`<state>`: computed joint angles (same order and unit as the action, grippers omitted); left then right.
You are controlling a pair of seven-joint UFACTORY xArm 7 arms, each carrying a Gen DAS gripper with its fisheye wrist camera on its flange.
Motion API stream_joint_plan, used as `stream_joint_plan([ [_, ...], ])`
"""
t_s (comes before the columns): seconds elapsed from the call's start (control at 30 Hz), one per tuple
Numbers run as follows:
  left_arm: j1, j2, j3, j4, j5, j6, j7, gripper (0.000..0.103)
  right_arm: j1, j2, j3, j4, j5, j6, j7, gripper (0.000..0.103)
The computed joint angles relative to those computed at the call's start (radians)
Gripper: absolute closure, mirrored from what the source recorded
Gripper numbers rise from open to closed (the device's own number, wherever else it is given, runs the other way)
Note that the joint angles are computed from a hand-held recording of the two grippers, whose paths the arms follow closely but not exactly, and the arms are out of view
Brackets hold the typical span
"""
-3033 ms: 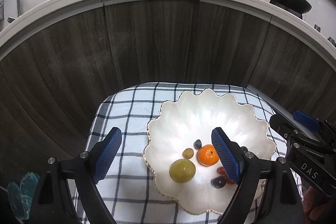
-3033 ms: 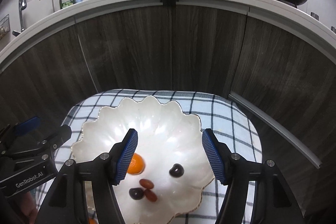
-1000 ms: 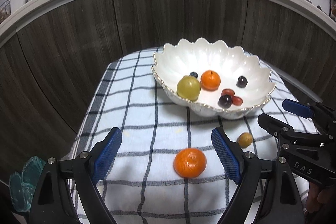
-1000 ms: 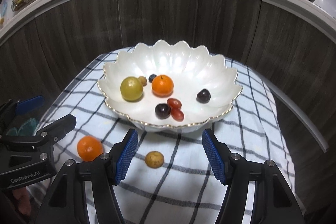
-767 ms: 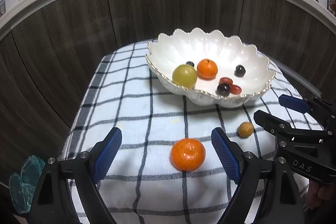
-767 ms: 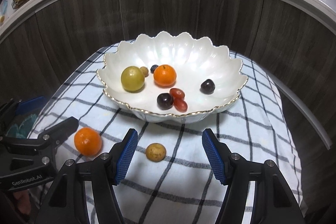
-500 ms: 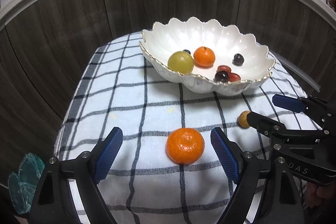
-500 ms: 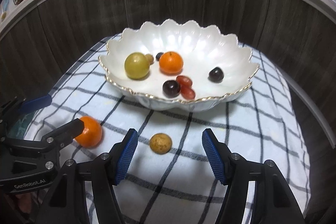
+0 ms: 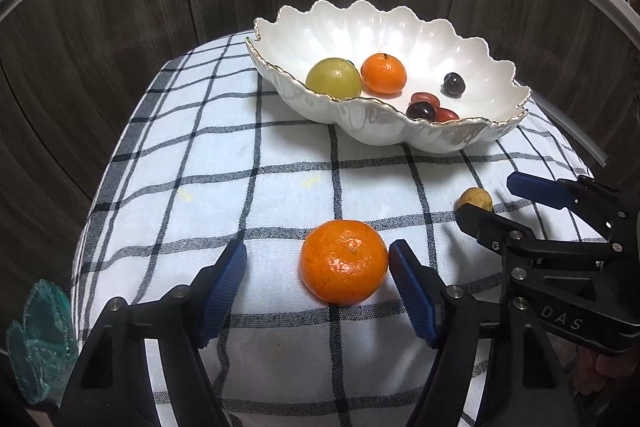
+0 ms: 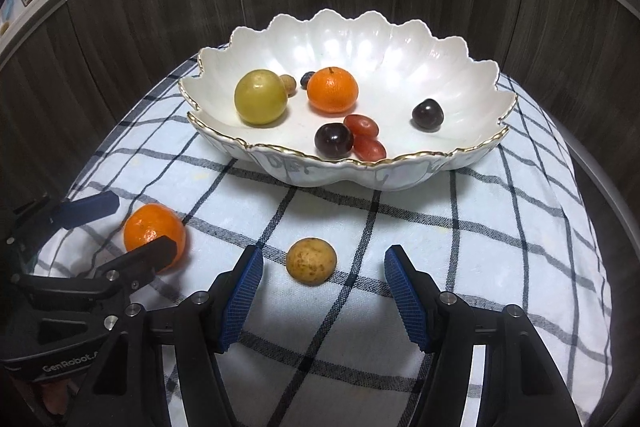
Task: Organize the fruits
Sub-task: 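Grasp the mandarin with the left tool while the right tool grasps the last tan fruit, then carry the mandarin in the left tool and tan fruit in the right tool over the bowl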
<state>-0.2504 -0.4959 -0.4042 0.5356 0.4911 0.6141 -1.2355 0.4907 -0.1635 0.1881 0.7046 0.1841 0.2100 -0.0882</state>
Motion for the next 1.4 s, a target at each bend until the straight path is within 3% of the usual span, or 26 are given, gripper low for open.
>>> stream_joint_plan([
  [0.1, -0.005, 0.013, 0.013, -0.005, -0.011, -0.025, 0.008, 0.038, -0.008, 0.015, 0.005, 0.007, -0.013, 0.000, 0.015, 0.041],
  [0.2, -0.007, 0.019, 0.020, -0.013, -0.023, -0.049, 0.013, 0.043, -0.008, 0.030, 0.002, 0.015, -0.006, 0.007, 0.011, 0.053],
  [0.37, -0.003, 0.024, 0.016, -0.016, -0.023, -0.079, 0.019, 0.057, -0.009, 0.041, 0.007, 0.016, 0.005, 0.004, -0.004, 0.060],
  [0.5, 0.000, 0.023, 0.013, -0.015, -0.027, -0.086, 0.019, 0.060, 0.018, 0.040, -0.008, 0.015, 0.076, -0.003, -0.071, 0.074],
  [1.4, 0.013, -0.068, -0.030, 0.027, -0.021, 0.009, 0.010, 0.061, 0.022, -0.082, -0.027, -0.019, 0.056, -0.009, -0.026, 0.074],
])
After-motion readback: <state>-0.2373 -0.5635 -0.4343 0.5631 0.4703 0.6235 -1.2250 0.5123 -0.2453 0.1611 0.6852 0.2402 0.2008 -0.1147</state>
